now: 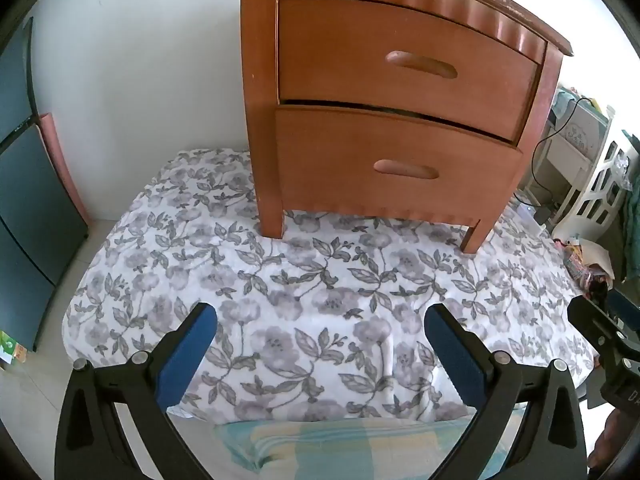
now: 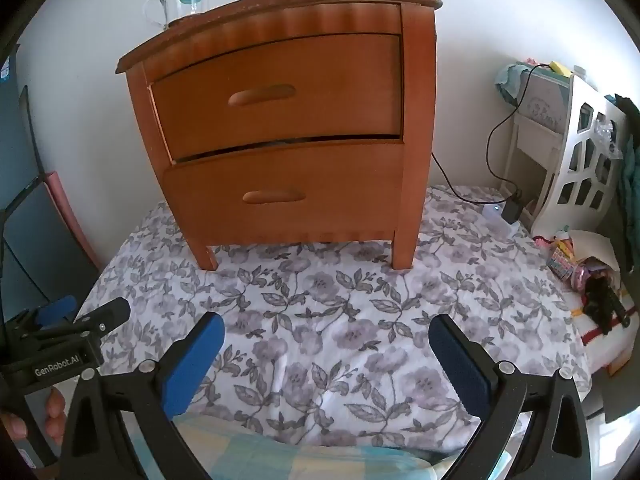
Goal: Organize soft objects
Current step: 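Move the left gripper toward the lower drawer of the wooden nightstand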
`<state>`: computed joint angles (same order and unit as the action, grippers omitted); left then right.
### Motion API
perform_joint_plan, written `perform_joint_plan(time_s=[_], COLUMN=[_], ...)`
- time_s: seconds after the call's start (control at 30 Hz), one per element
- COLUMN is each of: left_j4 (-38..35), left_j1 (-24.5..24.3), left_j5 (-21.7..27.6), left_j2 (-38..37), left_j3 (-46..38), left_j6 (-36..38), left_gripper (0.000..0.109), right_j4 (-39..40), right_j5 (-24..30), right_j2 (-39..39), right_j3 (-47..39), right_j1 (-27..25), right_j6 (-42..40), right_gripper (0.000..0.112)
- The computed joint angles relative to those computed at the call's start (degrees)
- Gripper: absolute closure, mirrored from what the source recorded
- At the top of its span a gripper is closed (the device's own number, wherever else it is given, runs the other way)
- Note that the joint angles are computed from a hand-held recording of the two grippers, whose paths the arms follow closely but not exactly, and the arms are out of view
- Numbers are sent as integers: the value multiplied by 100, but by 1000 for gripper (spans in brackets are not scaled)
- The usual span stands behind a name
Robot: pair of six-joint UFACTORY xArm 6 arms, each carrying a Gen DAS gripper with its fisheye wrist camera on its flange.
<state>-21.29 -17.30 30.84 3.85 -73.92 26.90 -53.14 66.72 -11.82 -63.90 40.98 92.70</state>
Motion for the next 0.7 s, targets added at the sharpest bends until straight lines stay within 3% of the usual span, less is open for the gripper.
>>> perform_joint_plan(time_s=[0.7], left_j4=[5], left_j1=[0], left_j5=[17], left_j2=[21], left_j3=[3], left_j6=[-12], left_gripper=[6], right_j4=[1], right_j5=[-27], right_j2=[0], right_j3=[30], right_j1=[-13], right_j6=[-2], right_gripper=[9])
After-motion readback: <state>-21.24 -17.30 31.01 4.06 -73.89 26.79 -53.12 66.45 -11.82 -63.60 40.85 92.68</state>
